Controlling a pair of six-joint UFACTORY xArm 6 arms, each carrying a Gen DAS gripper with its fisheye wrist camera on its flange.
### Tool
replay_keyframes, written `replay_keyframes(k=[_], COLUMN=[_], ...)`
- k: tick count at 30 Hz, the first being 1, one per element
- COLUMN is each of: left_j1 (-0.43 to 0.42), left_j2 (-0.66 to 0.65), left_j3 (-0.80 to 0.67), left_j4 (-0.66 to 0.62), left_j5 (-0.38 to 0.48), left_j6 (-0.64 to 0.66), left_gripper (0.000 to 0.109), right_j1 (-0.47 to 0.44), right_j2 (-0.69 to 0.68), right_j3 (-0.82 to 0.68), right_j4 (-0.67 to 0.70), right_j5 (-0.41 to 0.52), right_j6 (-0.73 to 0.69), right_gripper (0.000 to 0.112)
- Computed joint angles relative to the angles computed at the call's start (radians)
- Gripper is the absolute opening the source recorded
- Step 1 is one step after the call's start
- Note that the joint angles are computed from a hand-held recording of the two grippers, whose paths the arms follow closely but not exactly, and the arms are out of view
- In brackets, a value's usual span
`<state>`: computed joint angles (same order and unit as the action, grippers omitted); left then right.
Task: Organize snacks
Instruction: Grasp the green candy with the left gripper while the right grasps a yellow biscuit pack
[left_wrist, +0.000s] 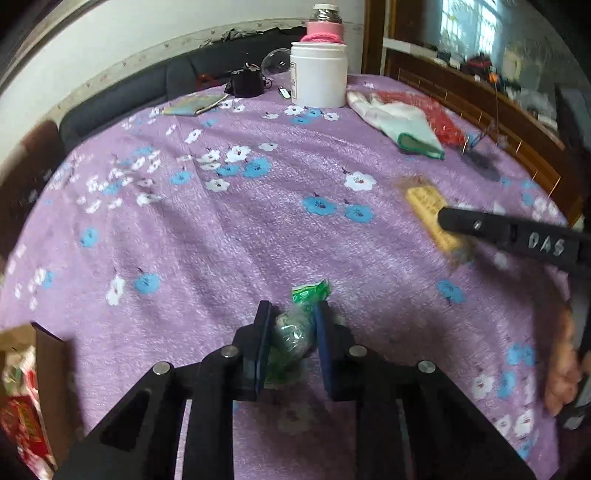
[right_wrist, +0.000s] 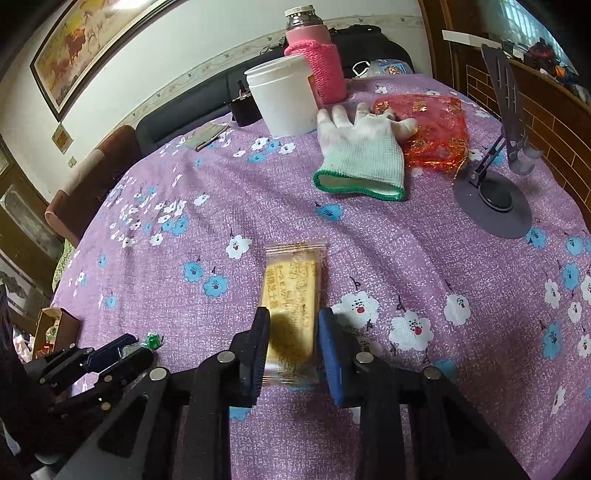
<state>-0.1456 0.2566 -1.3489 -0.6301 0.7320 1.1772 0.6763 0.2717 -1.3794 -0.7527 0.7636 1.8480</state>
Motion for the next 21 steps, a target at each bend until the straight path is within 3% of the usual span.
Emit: replay_keyframes(k=[5,10,12,14,16,17,21], left_j1=[0.027,0.053,0.06,0.062,0.069,0.075,0.1], left_j2=[-0.025,-0.056,-0.071,-0.089,-0.107,-0.118,-0.173], left_j3=[0.021,0.051,0.066,0.088,0.104,0.111,0.153], left_j4=[-0.032,-0.062,-0.072,-0.081,-0.101,-0.111,-0.146], left_j5=[0.032,0.073,0.085,0.079,0.085,0.095,0.111], left_j6=[-0.002,0.015,0.025,0.033,0.044,0.047,0.074], left_gripper=[0.022,0.022,0.022,0.022,0.022,0.022,0.022], right_j1=[0.002,0.006,0.017,0.036,0.056,0.066,0.069], right_j2=[0.016,0.033,0.06,0.123,0.184,0.207,0.166], right_j3=[-0.019,-0.042,-0.081,-0.177,-0.281,-0.322,-0.266], right_j4=[-0.022,-0.046,-0.051,-0.01,0.03,0.04,0.028], right_j5=[0.011,0.001,0.034,0.133,0.238,0.282,0.248], right_j6=[-0.003,0.001,-0.025,-0.134,-0.24,-0.276,-0.224], right_gripper=[0.031,0.065,0.065,0.064,0.035,0.035,0.035])
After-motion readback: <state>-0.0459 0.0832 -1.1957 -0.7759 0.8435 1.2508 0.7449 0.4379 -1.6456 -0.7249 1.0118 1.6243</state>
